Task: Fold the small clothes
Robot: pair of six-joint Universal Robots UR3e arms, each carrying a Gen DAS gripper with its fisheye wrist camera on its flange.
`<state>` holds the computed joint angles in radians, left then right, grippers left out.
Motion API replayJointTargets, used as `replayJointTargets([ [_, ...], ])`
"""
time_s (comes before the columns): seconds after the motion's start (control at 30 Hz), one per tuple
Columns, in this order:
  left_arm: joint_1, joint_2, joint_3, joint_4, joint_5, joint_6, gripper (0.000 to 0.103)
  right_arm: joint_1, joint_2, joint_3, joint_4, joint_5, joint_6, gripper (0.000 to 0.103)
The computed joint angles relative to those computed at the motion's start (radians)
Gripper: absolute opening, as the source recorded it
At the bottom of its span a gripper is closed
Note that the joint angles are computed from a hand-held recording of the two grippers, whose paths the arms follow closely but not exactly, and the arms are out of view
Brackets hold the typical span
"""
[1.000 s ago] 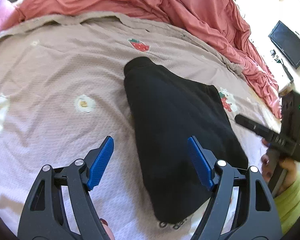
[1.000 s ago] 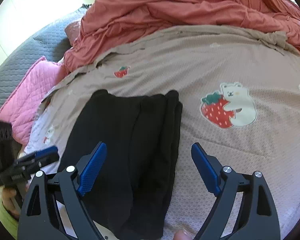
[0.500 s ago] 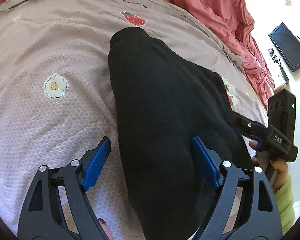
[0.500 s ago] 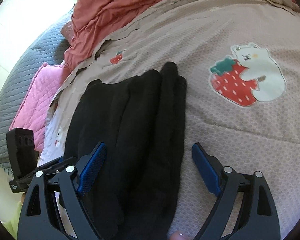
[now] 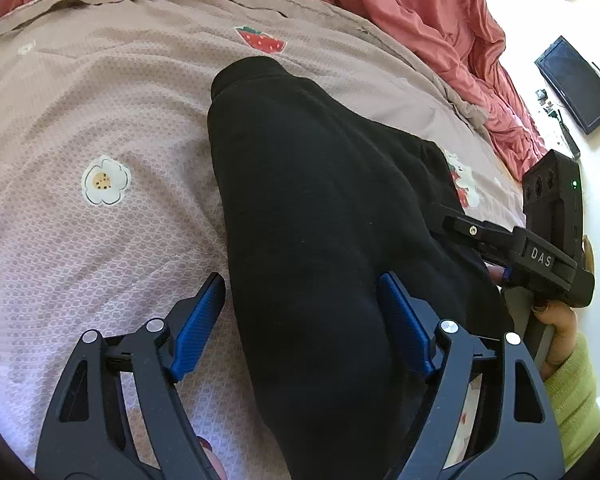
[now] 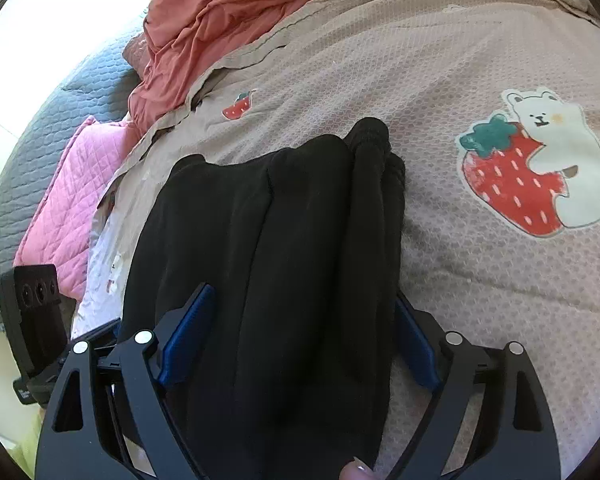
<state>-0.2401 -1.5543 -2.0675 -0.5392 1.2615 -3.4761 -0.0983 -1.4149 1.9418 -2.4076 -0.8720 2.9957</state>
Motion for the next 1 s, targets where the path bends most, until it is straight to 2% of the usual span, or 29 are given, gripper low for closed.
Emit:
replayJointTargets([
  [0.1, 0.004, -0.005, -0.002, 0.005, -0.003, 0.001, 0.073, 0.018, 0.024, -0.025, -0.008, -0.011, -0.001, 0.082],
  [0.23, 0.018, -0.028, -0.002, 0.025, -0.033, -0.005, 0.072, 0.025, 0.029, -0.03, -0.01, 0.007, -0.015, 0.057],
  [0.3, 0.043, -0.033, -0.027, 0.054, -0.082, -0.016, 0.069, 0.03, 0.018, -0.022, -0.021, 0.006, -0.019, 0.052],
  [0.33, 0.05, -0.035, -0.039, 0.082, -0.106, -0.024, 0.062, 0.031, 0.014, -0.019, -0.026, 0.007, -0.019, 0.048],
  [0.43, -0.003, -0.038, -0.005, 0.073, -0.034, -0.027, 0.057, 0.023, -0.006, 0.004, -0.043, 0.017, -0.017, 0.042],
  [0.73, -0.008, 0.032, -0.012, 0.039, -0.026, -0.044, 0.043, 0.021, -0.081, 0.033, -0.056, 0.029, -0.007, 0.038],
  [1.0, -0.089, 0.086, 0.078, -0.034, 0.044, -0.073, 0.043, -0.017, -0.197, 0.059, -0.002, 0.055, -0.004, 0.037],
])
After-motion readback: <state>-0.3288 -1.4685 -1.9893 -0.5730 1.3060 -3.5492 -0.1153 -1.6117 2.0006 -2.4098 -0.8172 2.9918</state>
